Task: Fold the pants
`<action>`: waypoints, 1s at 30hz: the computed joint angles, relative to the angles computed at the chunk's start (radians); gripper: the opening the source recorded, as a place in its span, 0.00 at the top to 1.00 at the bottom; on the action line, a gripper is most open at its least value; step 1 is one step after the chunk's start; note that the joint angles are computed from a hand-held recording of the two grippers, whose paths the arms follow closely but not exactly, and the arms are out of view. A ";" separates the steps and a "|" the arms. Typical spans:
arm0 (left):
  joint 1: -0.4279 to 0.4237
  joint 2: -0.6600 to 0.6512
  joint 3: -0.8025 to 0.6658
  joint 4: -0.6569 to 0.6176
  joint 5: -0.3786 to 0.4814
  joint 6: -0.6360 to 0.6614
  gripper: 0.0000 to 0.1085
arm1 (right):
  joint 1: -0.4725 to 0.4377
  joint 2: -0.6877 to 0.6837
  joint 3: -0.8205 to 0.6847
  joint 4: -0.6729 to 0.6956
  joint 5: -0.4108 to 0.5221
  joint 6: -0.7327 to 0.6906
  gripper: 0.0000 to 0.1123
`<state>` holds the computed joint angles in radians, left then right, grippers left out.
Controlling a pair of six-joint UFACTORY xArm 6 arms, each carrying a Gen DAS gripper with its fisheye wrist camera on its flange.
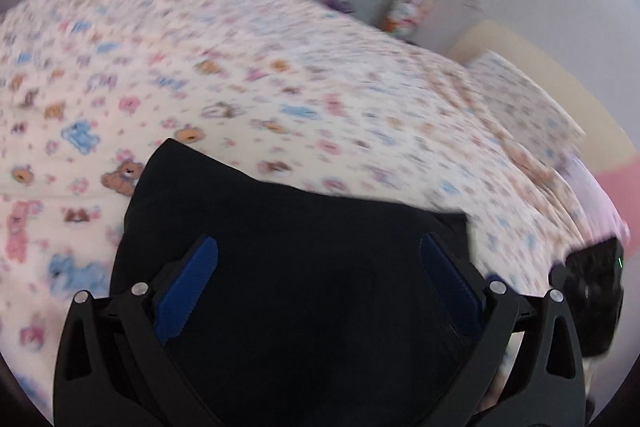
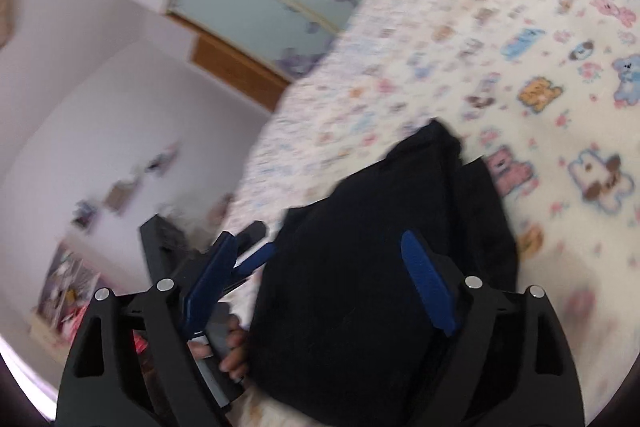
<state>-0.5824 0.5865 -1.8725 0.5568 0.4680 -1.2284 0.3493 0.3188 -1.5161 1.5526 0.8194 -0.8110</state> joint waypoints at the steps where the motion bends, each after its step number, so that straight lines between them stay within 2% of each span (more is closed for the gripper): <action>1: -0.017 -0.050 0.065 0.066 -0.021 -0.038 0.07 | -0.008 -0.028 0.035 0.006 0.030 -0.016 0.23; 4: -0.070 -0.148 0.195 0.309 -0.011 -0.252 0.07 | -0.005 -0.073 0.105 -0.027 0.081 -0.008 0.14; 6: -0.097 -0.163 0.238 0.344 0.026 -0.302 0.07 | 0.020 -0.083 0.136 -0.083 0.025 0.010 0.14; 8: -0.108 -0.133 0.242 0.269 0.067 -0.254 0.07 | 0.026 -0.070 0.144 -0.066 0.007 -0.014 0.15; 10: -0.131 -0.103 0.217 0.336 0.121 -0.256 0.07 | 0.021 -0.065 0.131 -0.096 0.023 0.016 0.15; 11: -0.149 -0.085 0.190 0.360 0.173 -0.251 0.07 | 0.018 -0.065 0.112 -0.144 0.034 0.049 0.15; 13: -0.179 -0.027 0.089 0.315 0.303 -0.161 0.07 | 0.010 -0.084 0.102 -0.183 0.041 0.064 0.15; 14: -0.185 -0.009 0.060 0.306 0.336 -0.138 0.07 | 0.002 -0.098 0.100 -0.189 0.027 0.047 0.15; 15: -0.188 -0.007 0.056 0.310 0.344 -0.139 0.07 | -0.003 -0.103 0.095 -0.202 0.013 0.043 0.15; 17: -0.180 -0.035 0.104 0.334 0.303 -0.179 0.07 | -0.019 -0.077 0.045 -0.277 0.000 0.106 0.15; 18: -0.175 -0.047 0.125 0.344 0.282 -0.197 0.07 | -0.035 -0.045 0.002 -0.322 0.028 0.153 0.15; 20: -0.177 -0.044 0.124 0.350 0.277 -0.208 0.07 | -0.058 0.030 -0.091 -0.422 0.084 0.266 0.27; 22: -0.180 -0.044 0.123 0.350 0.284 -0.207 0.07 | -0.062 0.065 -0.127 -0.484 0.102 0.325 0.35; 26: -0.179 -0.043 0.122 0.352 0.275 -0.211 0.07 | -0.059 0.135 -0.198 -0.599 0.143 0.417 0.37; 30: -0.175 -0.048 0.132 0.357 0.264 -0.219 0.07 | -0.054 0.144 -0.198 -0.615 0.147 0.423 0.37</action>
